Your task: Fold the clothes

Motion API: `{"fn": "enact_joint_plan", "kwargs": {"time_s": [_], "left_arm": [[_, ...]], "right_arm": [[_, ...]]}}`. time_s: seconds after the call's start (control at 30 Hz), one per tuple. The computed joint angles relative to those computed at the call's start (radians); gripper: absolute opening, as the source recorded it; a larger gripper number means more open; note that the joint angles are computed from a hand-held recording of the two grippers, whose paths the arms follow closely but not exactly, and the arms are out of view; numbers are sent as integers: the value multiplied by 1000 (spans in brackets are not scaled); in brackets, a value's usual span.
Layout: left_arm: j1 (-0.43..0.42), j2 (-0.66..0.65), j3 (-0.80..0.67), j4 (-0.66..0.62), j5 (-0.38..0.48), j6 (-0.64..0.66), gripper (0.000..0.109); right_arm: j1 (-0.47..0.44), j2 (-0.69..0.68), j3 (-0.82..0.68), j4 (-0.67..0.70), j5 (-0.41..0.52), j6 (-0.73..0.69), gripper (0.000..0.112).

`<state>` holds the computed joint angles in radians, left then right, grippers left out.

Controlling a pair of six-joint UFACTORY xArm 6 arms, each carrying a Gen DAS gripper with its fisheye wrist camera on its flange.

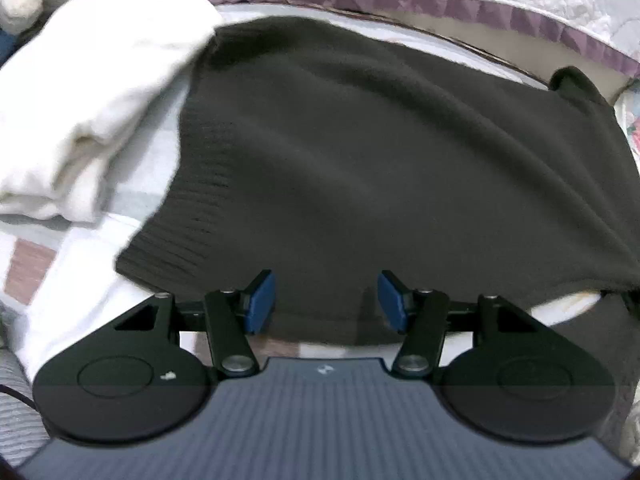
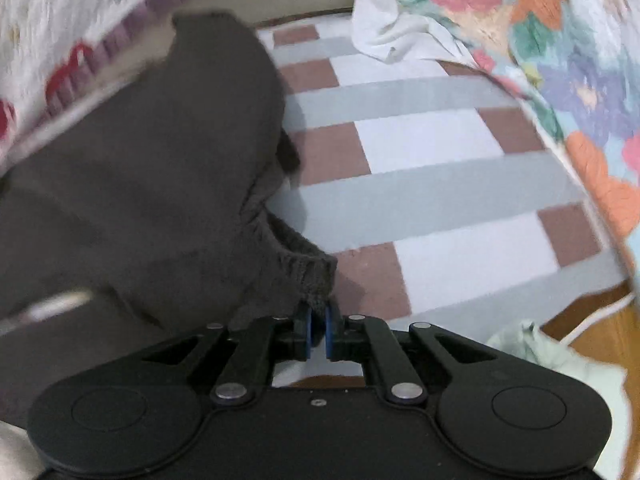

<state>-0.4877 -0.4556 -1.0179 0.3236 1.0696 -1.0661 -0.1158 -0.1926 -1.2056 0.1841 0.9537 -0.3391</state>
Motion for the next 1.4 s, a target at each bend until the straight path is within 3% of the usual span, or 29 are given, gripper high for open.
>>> {"fn": "enact_joint_plan", "kwargs": {"time_s": [0.1,0.23,0.27,0.37,0.43,0.47,0.57,0.73,0.8,0.97,1.03,1.17,1.27,1.4], "left_arm": [[2,10,5,-26,-20,30,56],[9,14,7,-47,-46,63,56],[14,16,10,-52,-57,68,56],[19,31,7,-56,-60,81,56],[21,41,4,-61,-64,91,56],[21,46,3,-63,-66,96,56],[34,33,27,-101,-131,111,56],[40,26,41,-126,-194,122,56],[38,31,39,-124,-195,123,56],[37,41,56,-109,-245,117,56],[37,44,70,-83,-284,104,56],[39,48,85,-67,-351,92,56],[34,58,76,-71,-352,100,56],[30,72,41,-87,-268,130,56]], "right_arm": [[61,-29,29,-173,-146,80,26],[116,-101,69,-50,-272,-62,31],[126,-109,57,48,-243,-136,31],[136,-90,-11,302,-41,-257,31],[133,-49,-62,423,114,-237,31],[140,-40,-71,435,143,-234,31],[184,-23,-78,418,172,-201,31],[282,-12,-79,195,83,-277,31],[313,9,-98,143,111,-304,31],[377,16,-104,143,135,-373,35],[412,10,-82,69,91,-425,42],[451,23,-48,-32,26,-503,42],[459,43,-55,-19,9,-517,42],[465,73,-77,2,-7,-500,43]]}}
